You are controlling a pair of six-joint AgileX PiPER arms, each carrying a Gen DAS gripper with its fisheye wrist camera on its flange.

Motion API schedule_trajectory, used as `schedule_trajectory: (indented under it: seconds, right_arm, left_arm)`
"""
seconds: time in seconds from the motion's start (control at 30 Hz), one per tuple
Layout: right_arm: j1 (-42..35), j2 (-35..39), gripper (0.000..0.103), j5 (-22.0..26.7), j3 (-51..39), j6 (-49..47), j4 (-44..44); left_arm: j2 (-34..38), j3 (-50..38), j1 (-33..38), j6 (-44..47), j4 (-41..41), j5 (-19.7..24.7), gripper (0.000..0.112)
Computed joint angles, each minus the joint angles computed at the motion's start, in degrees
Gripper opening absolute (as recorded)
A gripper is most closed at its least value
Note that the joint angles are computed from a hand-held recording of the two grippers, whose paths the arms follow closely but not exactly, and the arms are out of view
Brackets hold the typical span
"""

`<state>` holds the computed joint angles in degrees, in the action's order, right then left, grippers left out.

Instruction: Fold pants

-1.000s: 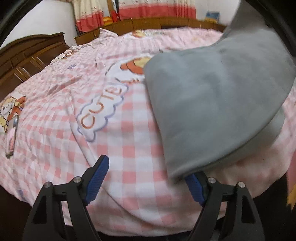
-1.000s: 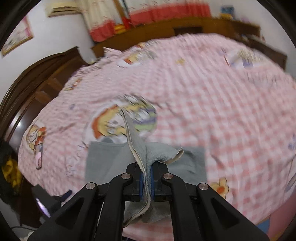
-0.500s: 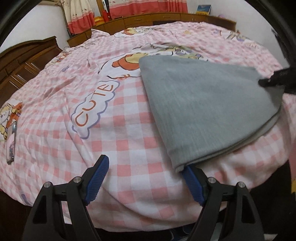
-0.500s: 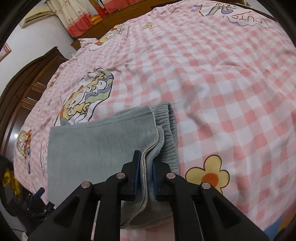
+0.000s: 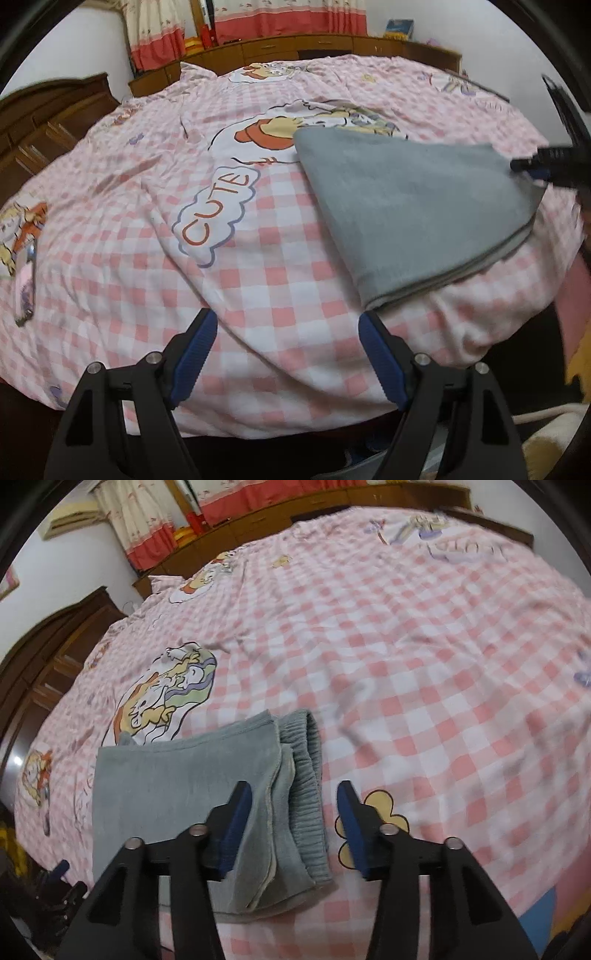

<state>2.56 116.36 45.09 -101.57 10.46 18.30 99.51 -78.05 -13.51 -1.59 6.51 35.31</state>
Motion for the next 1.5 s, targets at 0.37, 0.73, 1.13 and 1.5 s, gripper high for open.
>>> schedule_trajectory:
  seconds: [0.37,0.73,1.13,1.5]
  right_arm:
    - [-0.9,5.9,0.050,1.0,-2.7,-6.1,8.9]
    - [6.1,0.6,0.044,-18.2,10.9,0.9,-7.2]
    - [11.0,-6.9,0.019,-24.9,17.2,21.4,-30.3]
    - [17.9,-7.4,0.019,-19.8,4.9,14.5,-22.4]
  left_arm:
    - [15.1,-22.3,1.7,8.7,-16.9,2.6,0.083]
    - [30.0,-41.6,2.9,14.6,-32.4,11.9,0.074]
    - [29.0,-40.6,5.2,14.0,-38.8,11.0,0.014]
    - [18.8,-38.3,10.1,19.9,-43.6,13.0,0.011]
